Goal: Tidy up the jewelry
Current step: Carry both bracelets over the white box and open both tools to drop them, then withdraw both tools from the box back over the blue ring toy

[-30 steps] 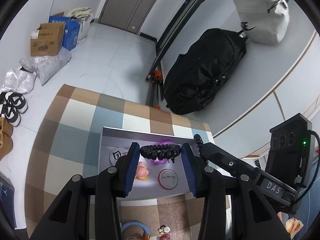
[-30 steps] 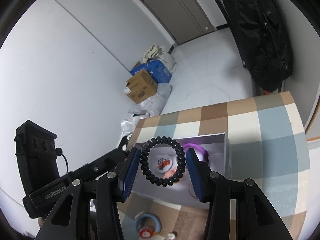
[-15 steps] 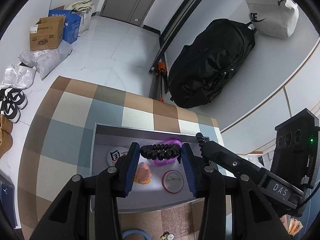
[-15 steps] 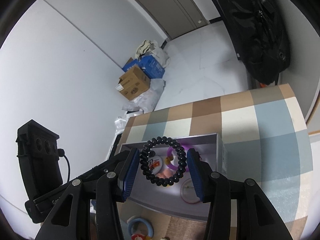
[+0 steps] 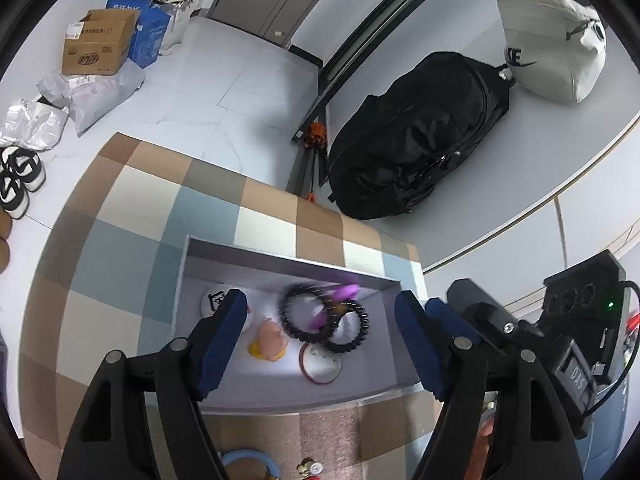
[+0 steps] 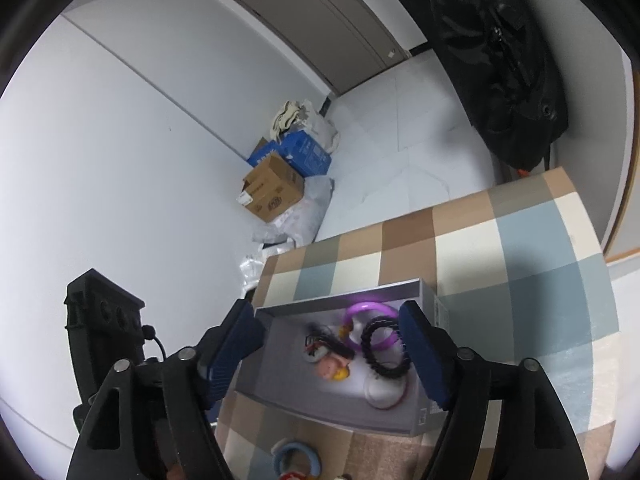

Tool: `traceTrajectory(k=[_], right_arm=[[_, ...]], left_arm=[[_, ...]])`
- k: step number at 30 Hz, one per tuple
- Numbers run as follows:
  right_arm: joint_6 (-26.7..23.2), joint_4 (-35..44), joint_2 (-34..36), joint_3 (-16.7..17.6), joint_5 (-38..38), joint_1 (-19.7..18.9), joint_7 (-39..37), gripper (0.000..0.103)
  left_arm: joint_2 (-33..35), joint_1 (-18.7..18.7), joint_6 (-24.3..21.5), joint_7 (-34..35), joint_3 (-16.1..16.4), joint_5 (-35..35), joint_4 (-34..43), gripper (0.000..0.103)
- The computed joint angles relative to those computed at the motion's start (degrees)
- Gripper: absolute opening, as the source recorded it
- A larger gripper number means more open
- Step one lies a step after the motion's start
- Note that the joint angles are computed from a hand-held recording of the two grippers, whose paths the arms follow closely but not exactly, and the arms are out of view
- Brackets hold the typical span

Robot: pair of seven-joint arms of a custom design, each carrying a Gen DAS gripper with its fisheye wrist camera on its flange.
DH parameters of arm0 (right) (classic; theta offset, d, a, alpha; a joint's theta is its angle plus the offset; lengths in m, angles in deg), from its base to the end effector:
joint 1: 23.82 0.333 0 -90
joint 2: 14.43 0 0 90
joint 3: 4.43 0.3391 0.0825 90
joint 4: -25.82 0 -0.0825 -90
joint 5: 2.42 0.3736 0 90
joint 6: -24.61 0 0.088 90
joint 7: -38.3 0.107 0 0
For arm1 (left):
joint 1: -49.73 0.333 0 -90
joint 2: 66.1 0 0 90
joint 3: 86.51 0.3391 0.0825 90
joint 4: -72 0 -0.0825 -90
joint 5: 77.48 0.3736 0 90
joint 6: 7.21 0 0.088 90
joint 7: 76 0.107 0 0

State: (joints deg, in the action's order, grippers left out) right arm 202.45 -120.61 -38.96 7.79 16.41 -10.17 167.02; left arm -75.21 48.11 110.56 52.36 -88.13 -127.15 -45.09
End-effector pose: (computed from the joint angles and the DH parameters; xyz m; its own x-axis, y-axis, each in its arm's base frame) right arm 0.3958 0.1745 0.5553 -0.1783 -0.7390 -0.6497 -0.6196 0.5972 -0.5093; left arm 0.5162 -0.0711 0.5713 -0.4359 -0.7070 0.5568 -0.8706 0.1744 -0.4601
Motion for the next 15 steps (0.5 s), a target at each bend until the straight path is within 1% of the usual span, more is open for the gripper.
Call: traceTrajectory(k=[2, 4, 6, 9, 11, 13, 14, 15], right_arm=[[-0.26, -0.28, -0.47, 0.61, -0.28, -0.78, 0.56, 0.08], [-0.69, -0.67, -1.0, 0.86, -0.54, -1.13, 0.88, 0.084], [-1.87, -0.9, -1.88, 2.43, -1.6, -3.08, 2.14, 0.086], [-2.64, -1.37, -3.04, 3.38, -2.91, -4.3, 3.34, 0.09], [-3.07, -1.64, -3.79, 4.34, -3.94, -5.33, 4.43, 0.094], [-3.76, -1.91, -4.68, 5.32, -5.12, -6.4, 5.47, 0.094], [-4.11, -1.97, -5.01, 5.74, -5.75, -6.85, 5.93, 0.095], [-4.44, -2.03, -5.27, 6.05, -6.31, -7.21, 6.37, 0.095]], left_arm=[[-0.59, 0.0, 0.81, 0.31, -0.18, 0.78, -0.57, 0.072], [-1.89, -0.28, 3.42, 0.93, -0.59, 2.5, -1.94, 0.072], [-2.81, -0.78, 5.48, 1.37, -0.73, 4.26, -2.98, 0.072], [-4.3, -1.71, 6.94, 2.77, -0.06, 5.03, -4.34, 0.072], [-5.66, -2.27, 9.33, 3.41, -0.1, 6.31, -5.69, 0.072], [-7.06, -2.99, 12.25, 4.07, -0.1, 7.65, -7.25, 0.072], [-7.59, -3.48, 12.88, 4.44, 0.27, 7.86, -7.79, 0.073], [-7.86, -3.93, 12.58, 4.59, 0.84, 7.85, -7.95, 0.073]])
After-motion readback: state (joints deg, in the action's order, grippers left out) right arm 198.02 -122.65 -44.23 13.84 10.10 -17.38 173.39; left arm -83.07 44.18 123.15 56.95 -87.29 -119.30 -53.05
